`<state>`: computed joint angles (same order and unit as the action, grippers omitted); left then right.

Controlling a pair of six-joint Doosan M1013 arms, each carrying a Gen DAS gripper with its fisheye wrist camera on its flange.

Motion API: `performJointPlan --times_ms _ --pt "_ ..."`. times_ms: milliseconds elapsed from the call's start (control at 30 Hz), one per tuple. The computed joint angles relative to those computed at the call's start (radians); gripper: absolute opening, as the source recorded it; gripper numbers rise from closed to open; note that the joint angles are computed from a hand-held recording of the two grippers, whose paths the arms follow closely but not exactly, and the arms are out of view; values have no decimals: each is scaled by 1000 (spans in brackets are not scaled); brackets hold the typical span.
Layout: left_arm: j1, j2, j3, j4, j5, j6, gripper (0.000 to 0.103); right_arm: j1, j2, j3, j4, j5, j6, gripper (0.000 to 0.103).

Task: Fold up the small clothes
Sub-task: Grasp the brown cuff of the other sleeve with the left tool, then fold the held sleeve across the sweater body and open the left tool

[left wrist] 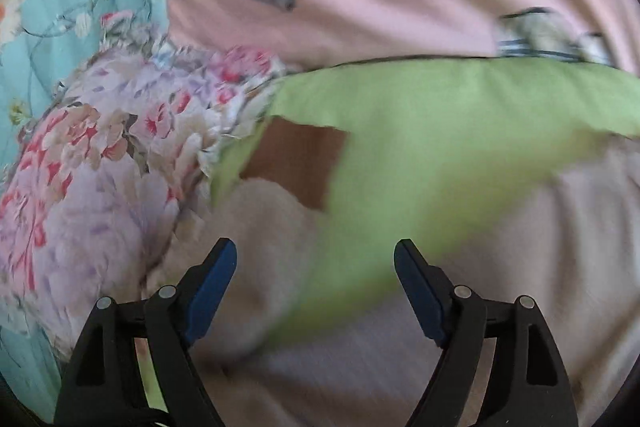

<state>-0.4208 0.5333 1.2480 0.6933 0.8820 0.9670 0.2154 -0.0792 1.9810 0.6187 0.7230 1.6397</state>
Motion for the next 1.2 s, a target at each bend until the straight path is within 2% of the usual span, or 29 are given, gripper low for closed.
performJointPlan --times_ms 33,67,100,133,200,367,533,567,600,700,800,900,1000,1133,1200 --pt "12 24 -35 -24 38 12 81 1 -3 0 2 -2 1 50" --pt "29 44 -64 -92 59 57 68 3 -5 -1 3 -2 0 50" --pt "56 54 -81 -213 48 126 34 5 -6 -1 3 -1 1 50" --pt "69 56 -87 -285 38 161 19 5 -6 -2 8 2 -2 50" --pt "84 42 -70 -346 4 174 5 7 -7 -2 10 -1 -3 50" --pt "102 -37 43 -461 -141 192 4 10 -10 0 0 -7 10 50" --pt "73 -144 180 -579 -296 254 4 9 -24 14 13 -22 6 50" --pt "64 -170 210 -628 -335 288 4 9 -29 18 11 -27 12 50" --pt "54 -200 242 -730 -377 359 4 9 -32 22 8 -30 16 50" --pt "15 -249 295 -971 -446 569 4 6 -45 34 6 -43 23 50" --pt "-41 -260 303 -1160 -448 746 4 -5 -57 45 -2 -58 43 50" --pt "-104 -252 309 -1249 -443 857 4 -13 -68 55 -14 -76 63 50" --pt "-144 -219 303 -1277 -418 886 4 -24 -81 64 -35 -90 88 50" --pt "-169 -166 274 -1187 -375 806 5 -42 -95 72 -63 -99 121 50" --pt "-166 -148 264 -1159 -353 788 6 -46 -100 73 -78 -103 138 50"
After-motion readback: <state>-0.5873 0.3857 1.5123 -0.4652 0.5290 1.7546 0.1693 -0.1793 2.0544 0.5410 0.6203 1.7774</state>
